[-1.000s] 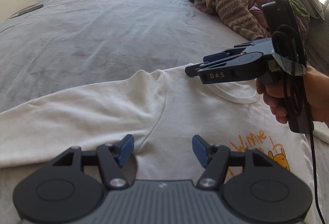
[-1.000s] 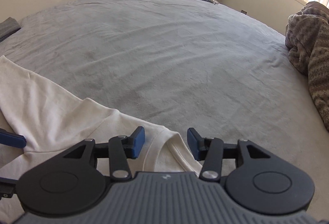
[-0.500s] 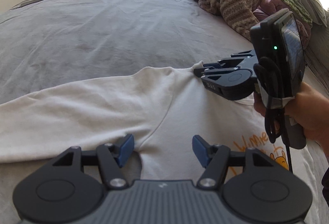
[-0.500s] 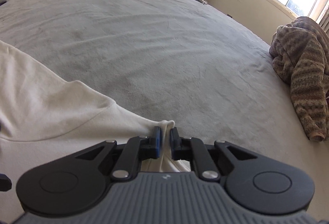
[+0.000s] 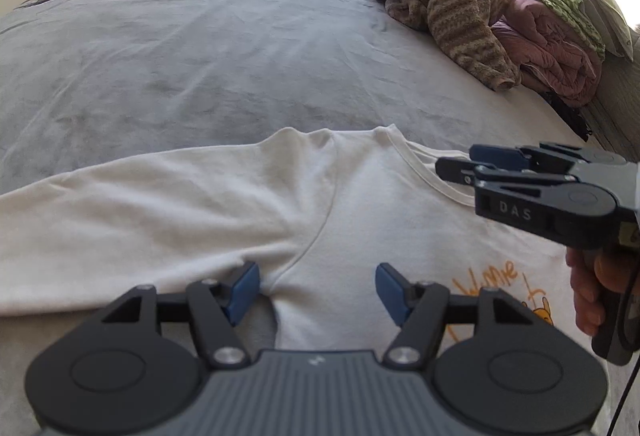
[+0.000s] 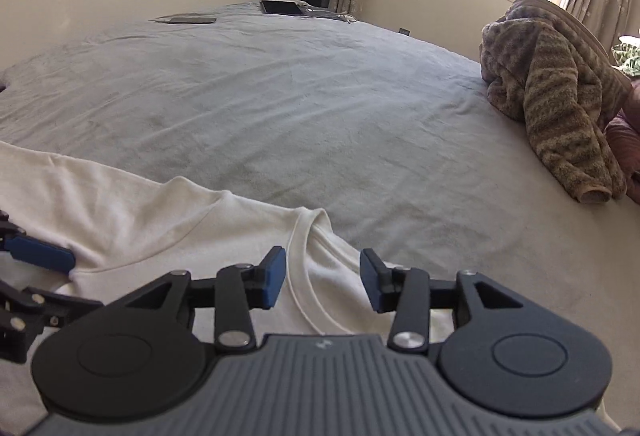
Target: Fold clothes
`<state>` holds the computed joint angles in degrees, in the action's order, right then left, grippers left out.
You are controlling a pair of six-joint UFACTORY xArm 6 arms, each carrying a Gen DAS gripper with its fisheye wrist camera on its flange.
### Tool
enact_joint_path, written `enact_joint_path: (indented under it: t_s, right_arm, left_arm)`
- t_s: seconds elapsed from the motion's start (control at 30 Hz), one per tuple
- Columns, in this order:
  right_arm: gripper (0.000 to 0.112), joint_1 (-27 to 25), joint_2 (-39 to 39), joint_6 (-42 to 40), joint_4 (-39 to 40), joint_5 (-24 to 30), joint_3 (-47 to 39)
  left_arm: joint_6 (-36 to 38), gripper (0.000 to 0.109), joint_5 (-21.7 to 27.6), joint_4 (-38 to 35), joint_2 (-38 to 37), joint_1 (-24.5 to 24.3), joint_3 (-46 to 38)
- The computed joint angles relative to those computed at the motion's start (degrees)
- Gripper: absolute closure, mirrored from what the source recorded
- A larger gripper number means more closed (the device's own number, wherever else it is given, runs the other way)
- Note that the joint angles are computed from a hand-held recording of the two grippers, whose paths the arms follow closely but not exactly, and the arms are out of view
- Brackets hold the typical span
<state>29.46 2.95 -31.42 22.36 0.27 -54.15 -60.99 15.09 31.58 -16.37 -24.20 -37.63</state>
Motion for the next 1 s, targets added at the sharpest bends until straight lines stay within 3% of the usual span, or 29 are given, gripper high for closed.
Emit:
enact_joint_path:
  t_s: [0.2, 0.3, 0.43, 0.53, 0.73, 0.9, 1.0]
  right_arm:
    - [0.067, 0.9, -16.0, -9.7, 17.1, 7.5, 13.8]
    - [0.067, 0.9, -22.6, -8.5, 17.5, 11.5, 19.7]
    - [0.066, 0.3, -26.7, -6.1, 14.4, 11.6, 24.6]
    - [0.061, -0.9, -30.0, -9.6, 18.8, 13.0, 26.5]
    - [0.058, -4.0, -31.0, -24.5, 35.0, 15.1, 27.5]
    - [0.056, -4.6, -29.3, -23.2, 28.0, 14.7, 25.9]
    - [0.055, -7.0, -27.8, -23.9, 29.1, 15.8, 24.4]
  left_arm:
    - [-1.9, 0.04, 1.5, 3.8, 0.6, -0.8, -0.9]
    - [-3.0, 0.039, 2.8, 5.6, 0.9, -1.3, -1.5]
    - [-6.8, 0.04, 6.0, 9.1, 0.2, -3.0, -2.2]
    - [-9.7, 0.04, 8.4, 14.0, 0.3, -5.1, -2.7]
    - [-11.0, 0.04, 12.3, 19.9, 2.1, -9.3, -4.2]
    - [-12.7, 0.039, 13.2, 20.5, 2.3, -9.9, -4.3]
    - [-13.5, 0.039, 14.5, 21.4, 2.4, -10.7, -4.5]
